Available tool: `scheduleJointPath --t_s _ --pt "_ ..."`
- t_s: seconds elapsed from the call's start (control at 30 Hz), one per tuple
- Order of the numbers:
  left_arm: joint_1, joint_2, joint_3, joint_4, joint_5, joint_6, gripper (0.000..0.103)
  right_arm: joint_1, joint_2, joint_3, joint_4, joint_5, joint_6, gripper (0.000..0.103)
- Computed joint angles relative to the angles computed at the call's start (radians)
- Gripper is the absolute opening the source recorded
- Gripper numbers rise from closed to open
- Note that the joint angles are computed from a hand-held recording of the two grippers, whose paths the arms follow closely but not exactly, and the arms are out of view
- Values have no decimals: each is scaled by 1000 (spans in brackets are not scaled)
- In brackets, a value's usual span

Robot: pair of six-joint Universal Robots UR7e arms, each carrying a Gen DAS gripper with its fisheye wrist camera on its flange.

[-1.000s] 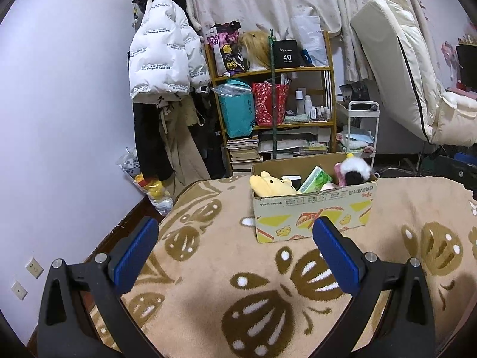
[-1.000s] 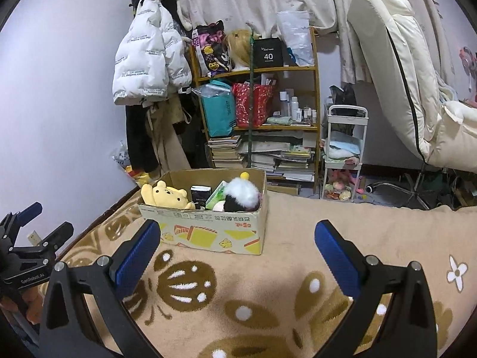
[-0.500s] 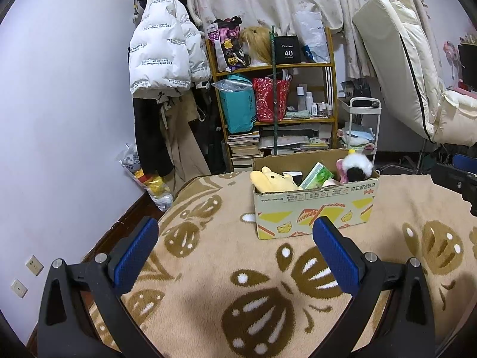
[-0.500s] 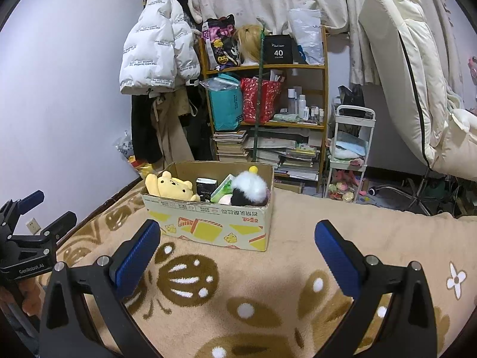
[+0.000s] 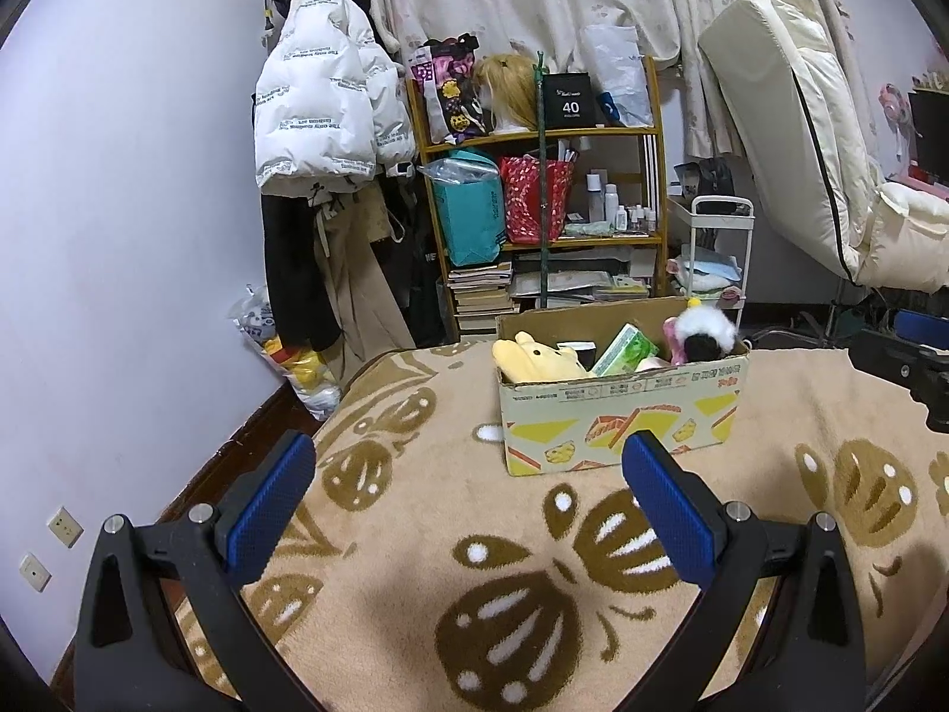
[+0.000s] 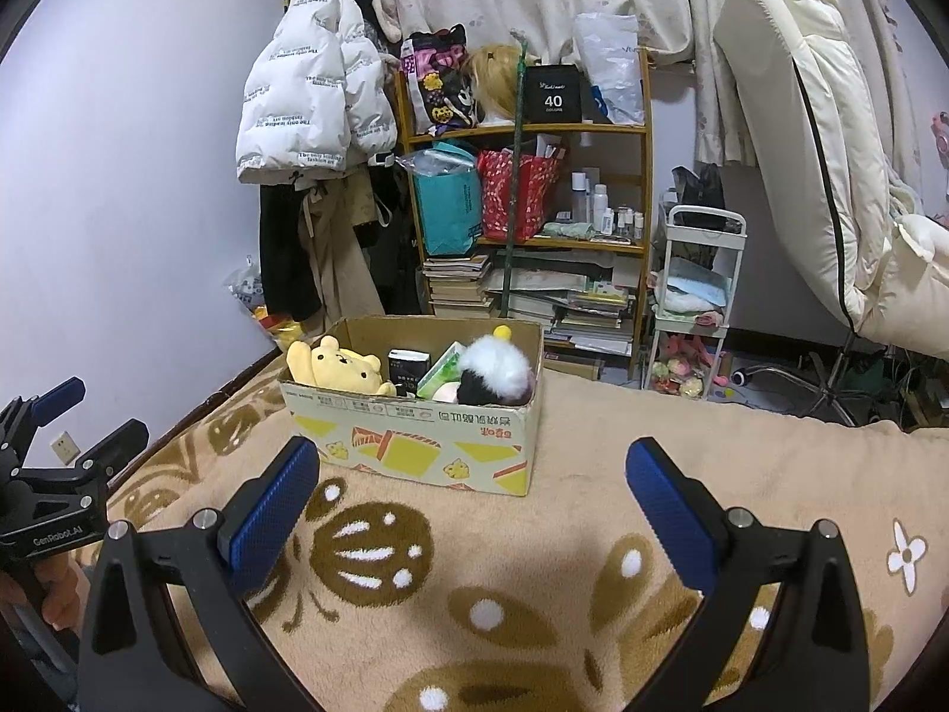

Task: Organize soft objects

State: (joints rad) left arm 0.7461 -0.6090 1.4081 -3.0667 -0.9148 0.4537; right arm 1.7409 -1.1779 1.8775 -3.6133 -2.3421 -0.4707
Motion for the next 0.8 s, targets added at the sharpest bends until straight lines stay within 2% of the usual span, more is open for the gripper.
scheduleJointPath --t_s 0.8 --pt "-7 -1 -1 -5 23 -4 102 -1 -3 0 3 1 -4 103"
